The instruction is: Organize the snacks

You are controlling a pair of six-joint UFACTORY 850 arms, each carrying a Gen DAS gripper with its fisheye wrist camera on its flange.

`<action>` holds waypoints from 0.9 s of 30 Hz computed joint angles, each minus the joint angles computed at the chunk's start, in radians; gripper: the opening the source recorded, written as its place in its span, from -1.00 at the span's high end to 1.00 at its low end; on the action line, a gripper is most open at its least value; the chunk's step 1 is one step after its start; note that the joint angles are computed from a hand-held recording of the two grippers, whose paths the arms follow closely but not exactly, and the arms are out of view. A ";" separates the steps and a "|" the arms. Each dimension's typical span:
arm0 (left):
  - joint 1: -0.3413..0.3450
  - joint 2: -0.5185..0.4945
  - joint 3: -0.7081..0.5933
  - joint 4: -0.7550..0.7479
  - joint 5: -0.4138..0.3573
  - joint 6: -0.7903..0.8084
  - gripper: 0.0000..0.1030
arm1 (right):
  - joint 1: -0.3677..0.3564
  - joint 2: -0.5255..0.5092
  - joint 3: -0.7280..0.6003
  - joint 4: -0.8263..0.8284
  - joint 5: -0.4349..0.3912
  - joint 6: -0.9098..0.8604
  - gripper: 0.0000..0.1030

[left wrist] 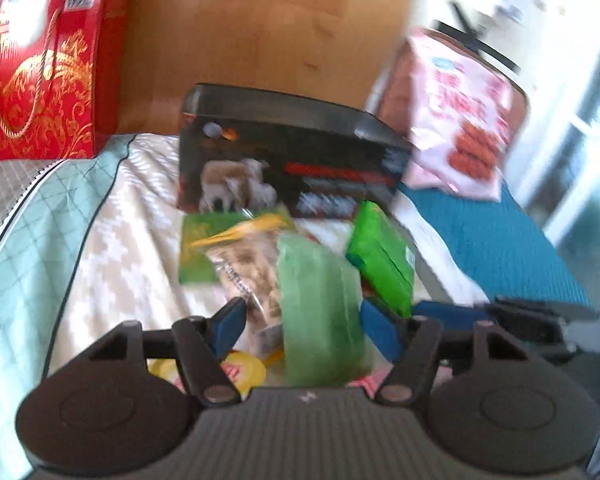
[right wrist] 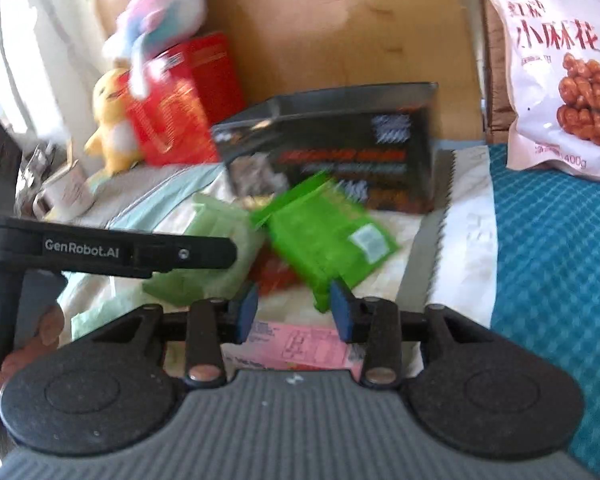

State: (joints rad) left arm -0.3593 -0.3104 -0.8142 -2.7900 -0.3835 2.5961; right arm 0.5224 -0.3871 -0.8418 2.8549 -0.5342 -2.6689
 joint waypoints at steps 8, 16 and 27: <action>0.000 0.168 0.177 0.013 -0.117 0.069 -0.30 | 0.075 0.107 0.173 0.220 -0.157 -0.176 0.17; 0.218 0.264 0.293 0.415 -0.249 -0.445 -0.33 | 0.137 0.171 0.241 0.232 -0.189 -0.282 0.01; 0.311 0.205 0.322 0.752 -0.391 -0.771 -0.33 | 0.176 0.081 0.121 -0.001 -0.054 -0.217 -0.34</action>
State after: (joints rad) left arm -0.0482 -0.1055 -0.4924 -2.0380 -0.7744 1.8248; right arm 0.6984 -0.3058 -0.7212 2.8542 -0.5886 -2.8860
